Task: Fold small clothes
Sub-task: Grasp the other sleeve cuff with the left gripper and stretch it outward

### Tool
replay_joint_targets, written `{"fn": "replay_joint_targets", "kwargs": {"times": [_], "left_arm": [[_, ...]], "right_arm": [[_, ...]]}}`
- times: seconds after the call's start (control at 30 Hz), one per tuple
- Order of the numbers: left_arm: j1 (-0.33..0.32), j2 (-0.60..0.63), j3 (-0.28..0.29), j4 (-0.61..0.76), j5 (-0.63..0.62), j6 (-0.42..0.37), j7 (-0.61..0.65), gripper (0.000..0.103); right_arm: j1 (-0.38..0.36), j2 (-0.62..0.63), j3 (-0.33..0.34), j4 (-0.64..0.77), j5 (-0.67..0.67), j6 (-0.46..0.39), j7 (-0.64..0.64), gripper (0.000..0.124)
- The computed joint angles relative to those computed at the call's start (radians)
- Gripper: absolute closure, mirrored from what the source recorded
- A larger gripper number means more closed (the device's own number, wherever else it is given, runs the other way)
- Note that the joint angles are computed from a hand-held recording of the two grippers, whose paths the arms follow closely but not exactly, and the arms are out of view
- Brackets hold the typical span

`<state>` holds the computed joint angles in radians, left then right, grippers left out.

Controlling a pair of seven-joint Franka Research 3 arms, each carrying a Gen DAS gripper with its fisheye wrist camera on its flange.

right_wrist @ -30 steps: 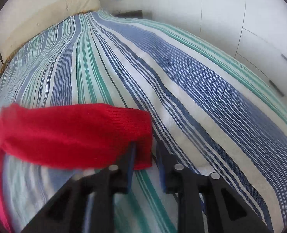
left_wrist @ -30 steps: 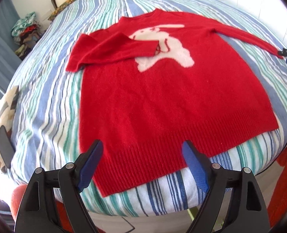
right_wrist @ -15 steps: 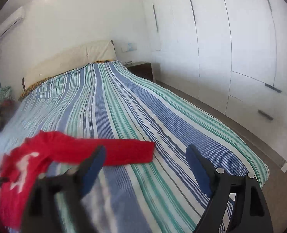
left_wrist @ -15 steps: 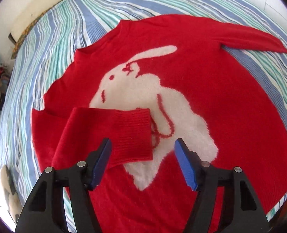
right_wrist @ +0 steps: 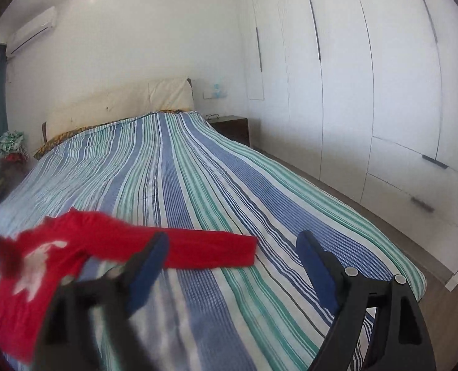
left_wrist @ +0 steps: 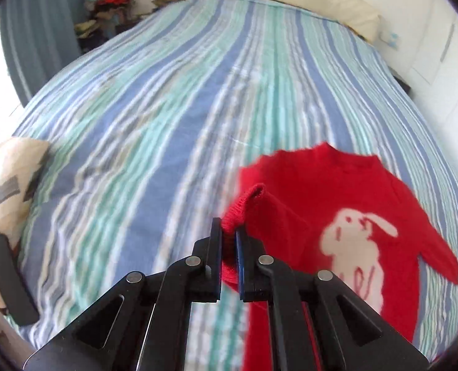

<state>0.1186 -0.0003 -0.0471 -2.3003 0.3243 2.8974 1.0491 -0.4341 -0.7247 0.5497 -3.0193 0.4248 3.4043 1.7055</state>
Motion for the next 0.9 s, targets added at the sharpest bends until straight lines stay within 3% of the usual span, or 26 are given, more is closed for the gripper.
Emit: {"fn": "replay_joint_targets", "kwargs": {"times": [0.1, 0.17, 0.27, 0.37, 0.67, 0.9], "left_arm": [[0.086, 0.017, 0.08, 0.056, 0.291, -0.109, -0.303, 0.097], [0.122, 0.037, 0.105, 0.08, 0.425, -0.193, -0.424, 0.098], [0.156, 0.085, 0.116, 0.092, 0.413, -0.228, -0.396, 0.097], [0.156, 0.115, 0.119, 0.073, 0.456, -0.214, -0.424, 0.097], [0.171, 0.233, 0.152, 0.054, 0.435, -0.18, -0.416, 0.099], [0.144, 0.252, 0.179, 0.057, 0.503, -0.182, -0.434, 0.094]], "right_arm": [[-0.004, 0.0, 0.001, -0.001, 0.011, 0.005, 0.007, 0.04], [-0.01, 0.001, 0.008, 0.003, 0.017, -0.002, 0.013, 0.04], [-0.02, 0.012, 0.017, 0.012, 0.015, -0.007, 0.016, 0.04], [-0.041, 0.015, 0.042, 0.026, 0.007, -0.029, 0.024, 0.04], [-0.15, 0.004, 0.167, 0.066, -0.11, -0.103, 0.081, 0.04], [-0.159, -0.005, 0.142, 0.059, -0.182, -0.121, 0.158, 0.04]]}}
